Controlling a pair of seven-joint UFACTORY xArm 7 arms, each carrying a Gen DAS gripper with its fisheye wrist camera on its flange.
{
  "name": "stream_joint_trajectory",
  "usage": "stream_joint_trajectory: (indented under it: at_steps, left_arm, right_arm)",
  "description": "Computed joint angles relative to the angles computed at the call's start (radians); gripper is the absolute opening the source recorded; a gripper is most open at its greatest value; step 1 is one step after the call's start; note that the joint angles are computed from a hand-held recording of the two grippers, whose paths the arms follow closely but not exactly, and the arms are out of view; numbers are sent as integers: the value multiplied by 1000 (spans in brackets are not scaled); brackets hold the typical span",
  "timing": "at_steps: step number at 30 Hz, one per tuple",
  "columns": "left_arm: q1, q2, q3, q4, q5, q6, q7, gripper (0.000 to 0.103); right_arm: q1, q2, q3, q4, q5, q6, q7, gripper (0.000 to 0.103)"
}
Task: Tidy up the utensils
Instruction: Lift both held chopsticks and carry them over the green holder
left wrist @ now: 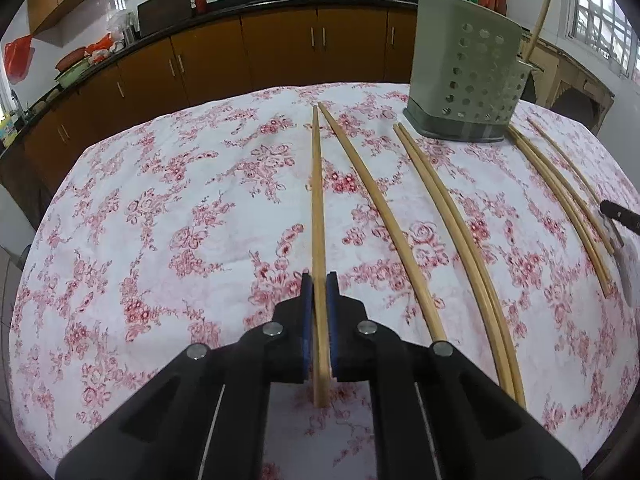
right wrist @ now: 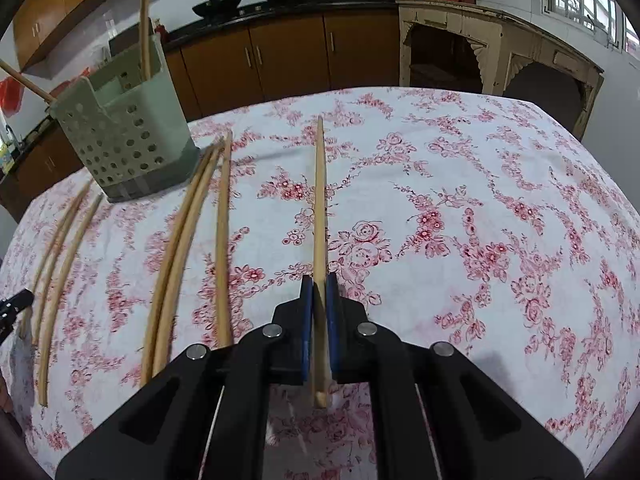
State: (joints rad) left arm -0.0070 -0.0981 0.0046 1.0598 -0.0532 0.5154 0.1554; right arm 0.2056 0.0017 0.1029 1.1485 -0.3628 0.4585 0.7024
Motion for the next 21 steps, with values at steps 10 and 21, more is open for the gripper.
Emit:
stream_joint_trajectory:
  at_steps: [10,21]
  left_arm:
    - [-5,-95,10,-38,-26,0,45,8]
    - [-31,-171,35,-13,-101,-64,98,8]
  right_arm:
    - [-41,-98,21,-34,-108,-36,75,7]
    - [-87,-144,58,-11,-229,-70,159,7]
